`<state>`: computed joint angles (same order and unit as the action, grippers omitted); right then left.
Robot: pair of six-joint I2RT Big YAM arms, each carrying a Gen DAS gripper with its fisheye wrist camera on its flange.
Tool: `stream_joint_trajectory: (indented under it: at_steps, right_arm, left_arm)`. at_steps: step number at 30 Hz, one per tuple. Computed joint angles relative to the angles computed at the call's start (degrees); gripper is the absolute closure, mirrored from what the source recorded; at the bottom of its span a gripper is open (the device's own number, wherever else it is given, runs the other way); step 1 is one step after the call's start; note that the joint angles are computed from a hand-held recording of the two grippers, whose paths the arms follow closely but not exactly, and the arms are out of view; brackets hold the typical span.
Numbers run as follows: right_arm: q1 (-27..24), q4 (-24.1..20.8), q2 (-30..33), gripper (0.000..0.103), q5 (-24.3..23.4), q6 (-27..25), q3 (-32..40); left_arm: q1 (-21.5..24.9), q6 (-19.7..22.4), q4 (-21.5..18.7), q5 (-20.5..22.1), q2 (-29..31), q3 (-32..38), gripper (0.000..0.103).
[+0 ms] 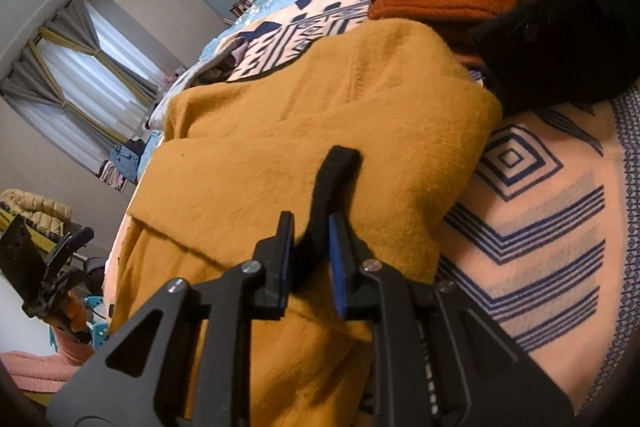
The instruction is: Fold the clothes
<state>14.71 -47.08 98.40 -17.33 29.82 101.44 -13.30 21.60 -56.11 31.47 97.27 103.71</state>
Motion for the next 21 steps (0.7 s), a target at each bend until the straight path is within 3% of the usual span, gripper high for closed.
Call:
stream_joint_trajectory:
  at_steps: [4,6,8,11,21]
  right_arm:
    - [-0.2,0.1,-1.7,0.079,-0.8,-0.2,-1.0]
    - [-0.3,0.8,-3.0,0.058,-1.6,0.1,-2.1]
    - [-0.3,1.5,-4.6,0.052,-1.6,0.1,-3.4]
    - [-0.3,1.6,-6.6,0.052,-1.3,-0.2,-4.6]
    - [-1.8,3.4,-11.4,0.048,-1.5,0.1,-9.6]
  left_arm:
    - [-4.4,3.3,-3.9,2.4,0.3,0.1,0.02]
    - [-6.9,3.9,-5.5,3.0,0.8,0.2,0.02]
    - [-9.2,4.5,-7.8,4.3,1.9,1.0,0.02]
    - [-12.4,4.1,-9.9,3.9,3.0,1.8,0.02]
    - [-19.4,2.5,-11.1,-0.2,2.5,-1.4,0.02]
